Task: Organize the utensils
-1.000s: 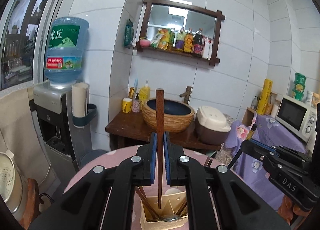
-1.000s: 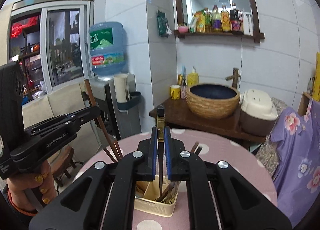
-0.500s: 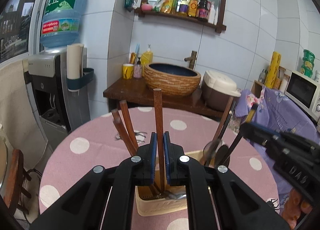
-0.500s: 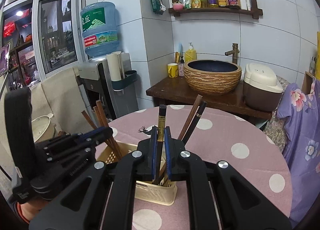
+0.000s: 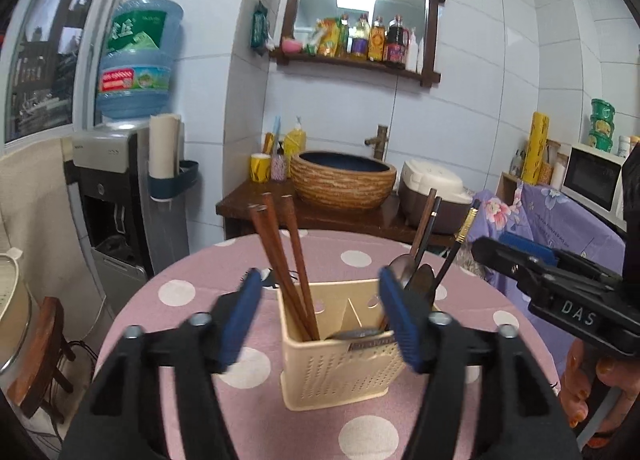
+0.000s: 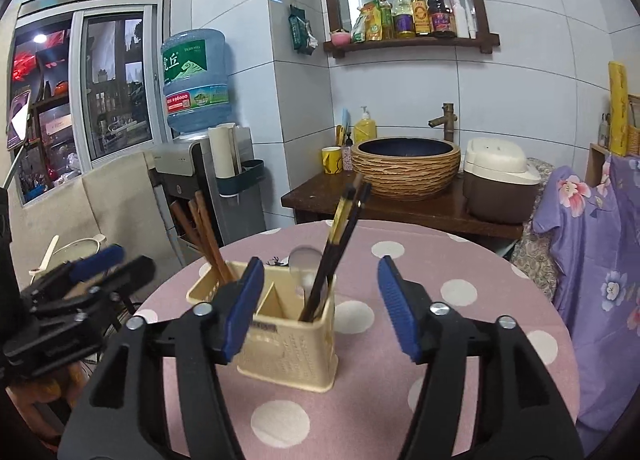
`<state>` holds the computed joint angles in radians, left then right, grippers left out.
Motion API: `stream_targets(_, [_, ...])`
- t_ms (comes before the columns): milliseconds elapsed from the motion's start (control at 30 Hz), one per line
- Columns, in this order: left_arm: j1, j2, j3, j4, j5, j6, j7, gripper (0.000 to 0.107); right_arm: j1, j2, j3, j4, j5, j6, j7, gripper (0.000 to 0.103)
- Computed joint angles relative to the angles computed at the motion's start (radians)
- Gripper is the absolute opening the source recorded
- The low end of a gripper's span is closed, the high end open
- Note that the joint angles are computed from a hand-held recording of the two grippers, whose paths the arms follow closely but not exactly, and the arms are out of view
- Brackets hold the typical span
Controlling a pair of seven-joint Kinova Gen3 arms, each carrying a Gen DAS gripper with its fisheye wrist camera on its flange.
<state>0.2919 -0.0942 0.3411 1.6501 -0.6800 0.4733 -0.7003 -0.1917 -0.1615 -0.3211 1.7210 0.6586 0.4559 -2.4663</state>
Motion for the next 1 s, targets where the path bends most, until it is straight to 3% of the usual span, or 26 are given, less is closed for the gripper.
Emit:
stream_targets(67, [-0.077, -0.064, 0.069, 0.080, -0.065, -0.039, 0.081, 0.087, 0.080, -0.061, -0.087, 0.078, 0.063, -0.017, -0.081, 0.079])
stream_targets(133, [-0.130, -0.117, 0.116, 0.145, -0.140, -0.063, 0.163, 0.098, 0.150, -0.126, -0.179, 0.157, 0.131, -0.014, -0.163, 0.081])
stream_targets(233, [-0.190, -0.211, 0.166, 0.248, -0.195, -0.096, 0.242, 0.098, 0.261, -0.220, -0.318, 0.259, 0.194, -0.017, -0.285, 0.087])
stream_targets(367, [-0.284, -0.378, 0.222, 0.408, -0.148, -0.182, 0.329, 0.098, 0.404, -0.399, -0.504, 0.401, 0.246, -0.039, -0.447, 0.095])
stream_targets(433, [-0.322, -0.460, 0.262, 0.467, -0.100, -0.187, 0.352, 0.098, 0.423, -0.480, -0.589, 0.448, 0.250, 0.009, -0.529, 0.096])
stream_targets(533, [-0.335, -0.566, 0.305, 0.529, -0.035, -0.152, 0.359, 0.098, 0.340, -0.542, -0.636, 0.502, 0.215, 0.084, -0.595, 0.096])
stream_targets(700, [-0.301, -0.719, 0.349, 0.583, 0.106, -0.045, 0.365, 0.098, 0.318, -0.668, -0.728, 0.516, 0.084, 0.207, -0.516, 0.097])
stream_targets(833, [-0.294, -0.785, 0.395, 0.574, 0.177, 0.050, 0.315, 0.098, 0.250, -0.730, -0.691, 0.520, -0.009, 0.214, -0.474, 0.097])
stream_targets(1000, [-0.264, -0.787, 0.368, 0.561, 0.271, 0.093, 0.255, 0.098, 0.243, -0.779, -0.660, 0.518, -0.078, 0.196, -0.421, 0.097])
